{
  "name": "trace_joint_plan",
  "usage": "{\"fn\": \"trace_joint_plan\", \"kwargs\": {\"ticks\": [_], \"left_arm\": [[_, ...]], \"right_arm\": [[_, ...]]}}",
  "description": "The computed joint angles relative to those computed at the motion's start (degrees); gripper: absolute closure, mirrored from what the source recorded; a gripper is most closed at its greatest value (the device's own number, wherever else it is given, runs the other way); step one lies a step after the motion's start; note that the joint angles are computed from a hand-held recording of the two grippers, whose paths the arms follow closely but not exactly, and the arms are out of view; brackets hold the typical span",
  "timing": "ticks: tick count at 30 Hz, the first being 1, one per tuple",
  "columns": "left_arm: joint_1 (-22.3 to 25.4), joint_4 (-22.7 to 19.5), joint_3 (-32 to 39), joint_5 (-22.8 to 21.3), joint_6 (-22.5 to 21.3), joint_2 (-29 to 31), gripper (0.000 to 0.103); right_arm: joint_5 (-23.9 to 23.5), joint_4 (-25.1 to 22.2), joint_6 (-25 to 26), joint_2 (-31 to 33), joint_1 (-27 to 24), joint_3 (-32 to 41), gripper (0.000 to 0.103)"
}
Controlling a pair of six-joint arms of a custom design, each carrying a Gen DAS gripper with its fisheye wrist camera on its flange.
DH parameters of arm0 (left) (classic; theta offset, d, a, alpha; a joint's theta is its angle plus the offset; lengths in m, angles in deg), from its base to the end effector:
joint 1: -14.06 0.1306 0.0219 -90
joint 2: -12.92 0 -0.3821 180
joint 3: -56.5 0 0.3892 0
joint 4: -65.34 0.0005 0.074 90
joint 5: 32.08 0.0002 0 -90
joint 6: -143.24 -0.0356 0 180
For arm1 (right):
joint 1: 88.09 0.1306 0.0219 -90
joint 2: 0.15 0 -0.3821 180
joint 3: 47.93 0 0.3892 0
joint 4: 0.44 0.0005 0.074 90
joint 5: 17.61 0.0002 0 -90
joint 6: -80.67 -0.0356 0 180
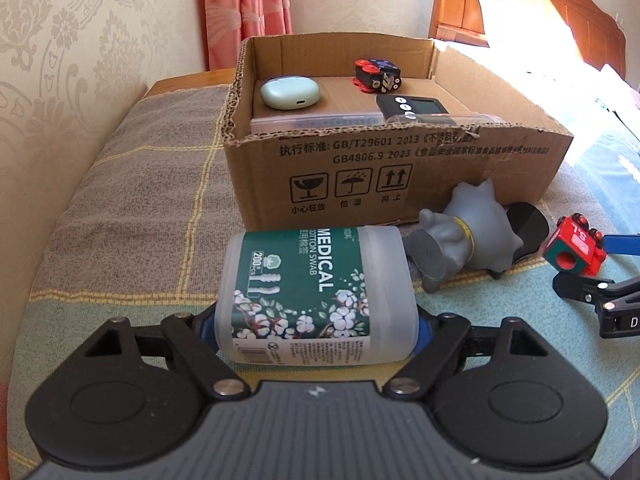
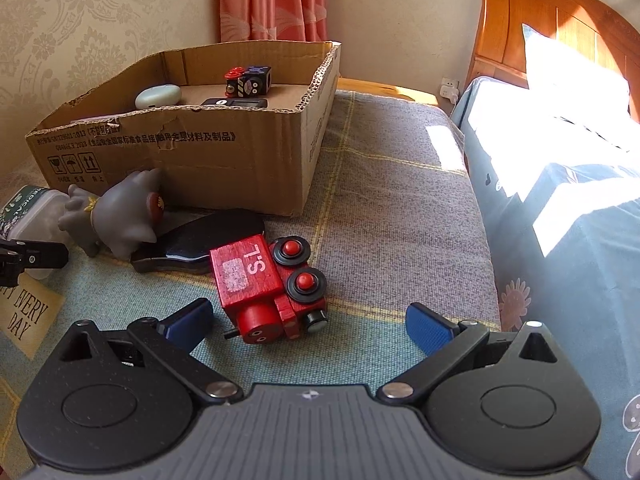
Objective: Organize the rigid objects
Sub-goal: 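Lift the MEDICAL bottle with the left tool while the right tool grasps the red S.L train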
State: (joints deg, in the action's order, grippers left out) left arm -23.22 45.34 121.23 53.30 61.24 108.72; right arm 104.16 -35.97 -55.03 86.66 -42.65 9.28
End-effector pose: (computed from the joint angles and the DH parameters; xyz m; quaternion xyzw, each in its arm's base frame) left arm 0.3695 -0.2783 0.2246 0.2251 0.9149 -0.0931 0.3219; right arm 0.2822 0.2592 0.2252 0.0611 0.9391 -0.0392 0.3359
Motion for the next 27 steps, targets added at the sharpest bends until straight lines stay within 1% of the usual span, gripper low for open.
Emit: {"fn": "trace_joint_plan", "kwargs": {"ticks": [6, 10, 14, 16, 20, 27], "left_arm": [[0.5, -0.3, -0.1, -0.2, 0.2, -0.1, 0.02], [0.5, -0.2, -0.1, -0.2, 0.2, -0.1, 0.02], [0.4, -0.1, -0.2, -0.3, 0.3, -0.1, 0.02], [0.3, 0.1, -0.1, -0.7, 0.2, 0.1, 0.019], [0.2, 1.0, -0.4, -1.2, 0.4, 0.1, 0.017], [0.1, 1.8, -0.4, -1.8, 0.9, 0.5, 0.012]], "right_arm": [[-4.6, 4.9, 9.0, 2.0, -0.5, 1.5, 0.0], [-6.1, 5.4, 10.8, 3.1, -0.6, 2.7, 0.0], [-8.1, 4.7, 12.7, 3.1, 1.0, 3.3, 0.0], [-7.3, 4.6, 11.9, 3.2, 2.0, 3.3, 0.0], [-5.2, 3.7, 8.5, 3.1, 2.6, 3.2, 0.0], [-4.3, 3.6, 7.6, 3.0, 1.7, 3.0, 0.0]]}}
